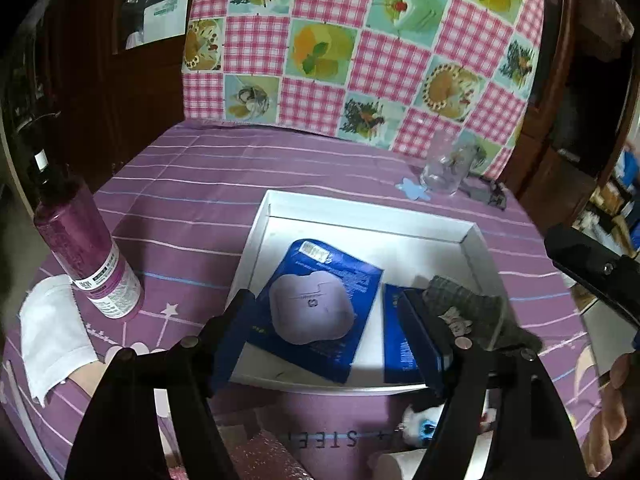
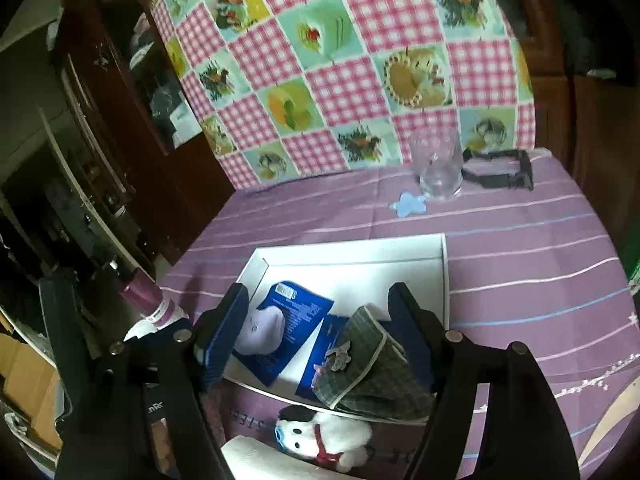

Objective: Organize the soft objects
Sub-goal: 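Lower both held items into the white tray and open both grippers, then withdraw both grippers from the tray back over the table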

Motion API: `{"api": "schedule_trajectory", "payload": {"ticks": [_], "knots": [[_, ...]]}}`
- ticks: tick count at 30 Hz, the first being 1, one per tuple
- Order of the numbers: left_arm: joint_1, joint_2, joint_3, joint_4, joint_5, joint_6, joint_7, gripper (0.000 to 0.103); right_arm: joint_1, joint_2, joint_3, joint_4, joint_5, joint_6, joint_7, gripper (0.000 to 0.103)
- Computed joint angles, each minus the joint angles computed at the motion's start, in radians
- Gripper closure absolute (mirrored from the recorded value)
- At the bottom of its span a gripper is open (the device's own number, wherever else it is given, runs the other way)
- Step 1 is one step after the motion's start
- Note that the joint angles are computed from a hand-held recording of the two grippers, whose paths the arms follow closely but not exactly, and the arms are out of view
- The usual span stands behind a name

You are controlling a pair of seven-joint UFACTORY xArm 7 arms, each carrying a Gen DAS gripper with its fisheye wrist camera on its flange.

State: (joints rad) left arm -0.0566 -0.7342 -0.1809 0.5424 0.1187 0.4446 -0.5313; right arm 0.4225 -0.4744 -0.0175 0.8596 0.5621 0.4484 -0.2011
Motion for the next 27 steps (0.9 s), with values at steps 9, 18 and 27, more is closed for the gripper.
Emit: {"api": "schedule_trajectory", "payload": {"ticks": [9,18,27], "knots": [[-0.031,-0.034,0.020,0.015,-0.043,0.034,0.013,0.069,-0.105,-0.021,0.076,0.044,-0.207,0.136,0.143,0.030],[-0.058,-0.116,-0.001,-0.006,-0.060,0.080,0.002,0.101,-0.082,-0.156,0.035,-0.029,-0.180,0.220,0.106,0.030],[-0.093,-0.272,-0.068,-0.040,-0.025,0.192,-0.013,0.101,-0.077,-0.340,0.002,-0.164,-0.188,0.239,0.083,0.030]]}}
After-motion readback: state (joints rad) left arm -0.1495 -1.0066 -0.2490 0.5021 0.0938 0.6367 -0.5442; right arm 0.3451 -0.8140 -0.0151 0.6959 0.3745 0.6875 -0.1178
